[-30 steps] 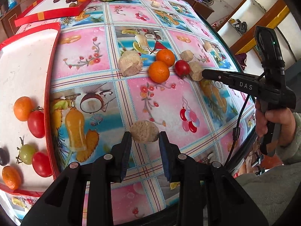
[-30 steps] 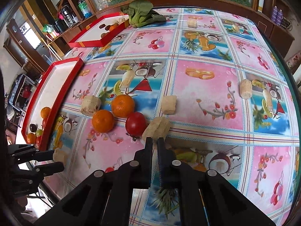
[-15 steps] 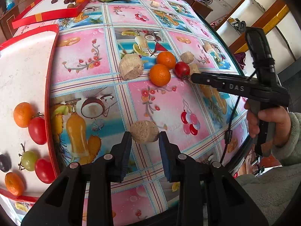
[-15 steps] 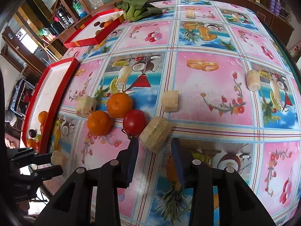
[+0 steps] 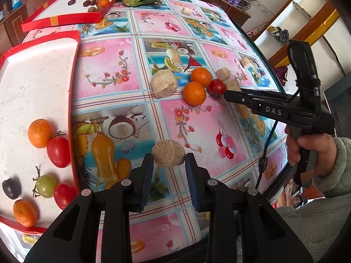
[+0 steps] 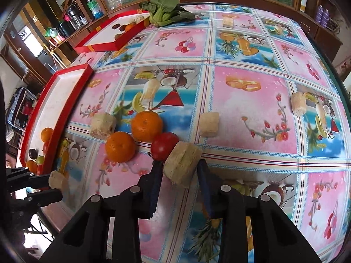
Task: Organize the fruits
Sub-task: 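Carry the tan biscuit and beige cube in both grippers over the white tray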
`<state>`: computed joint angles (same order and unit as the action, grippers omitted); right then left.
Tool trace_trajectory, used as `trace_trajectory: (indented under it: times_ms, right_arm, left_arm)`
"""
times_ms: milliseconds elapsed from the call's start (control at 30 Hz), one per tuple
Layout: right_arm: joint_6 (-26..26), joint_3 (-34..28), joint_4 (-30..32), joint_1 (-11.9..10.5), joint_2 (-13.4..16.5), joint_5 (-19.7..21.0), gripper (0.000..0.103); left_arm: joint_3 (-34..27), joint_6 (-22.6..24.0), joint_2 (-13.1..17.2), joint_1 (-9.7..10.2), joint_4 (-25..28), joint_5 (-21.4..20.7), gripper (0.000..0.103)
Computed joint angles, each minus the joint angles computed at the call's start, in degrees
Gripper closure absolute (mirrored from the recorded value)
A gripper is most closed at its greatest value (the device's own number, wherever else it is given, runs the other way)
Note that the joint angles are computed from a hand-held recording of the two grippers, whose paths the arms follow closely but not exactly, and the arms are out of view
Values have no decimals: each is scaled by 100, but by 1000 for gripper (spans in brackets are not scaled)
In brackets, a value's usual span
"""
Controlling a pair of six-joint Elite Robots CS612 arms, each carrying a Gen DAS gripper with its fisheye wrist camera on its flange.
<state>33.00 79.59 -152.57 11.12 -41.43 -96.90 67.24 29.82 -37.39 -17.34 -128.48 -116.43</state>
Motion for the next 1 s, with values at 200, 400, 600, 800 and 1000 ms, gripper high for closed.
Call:
trace_trajectory:
  times_ms: [200, 400, 600, 800, 1000]
  right_arm:
    - [23, -58, -122, 58, -6, 50, 70]
    - [-46, -198, -213, 122, 26, 122, 70]
    - [-244, -556, -146, 202, 178, 211, 70]
    - [-559, -1073, 31, 294, 414, 351, 70]
    - [-813, -1575, 282, 384, 646, 439, 70]
  left_arm:
    - [-36, -12, 8, 15, -88, 136, 76]
    - [-60, -46, 7, 45, -273, 390, 76]
    - [-168, -93, 46, 106, -448, 584, 76]
    - [-338, -201, 121, 188, -479, 695, 76]
    - [-433, -193, 169, 256, -443, 792, 76]
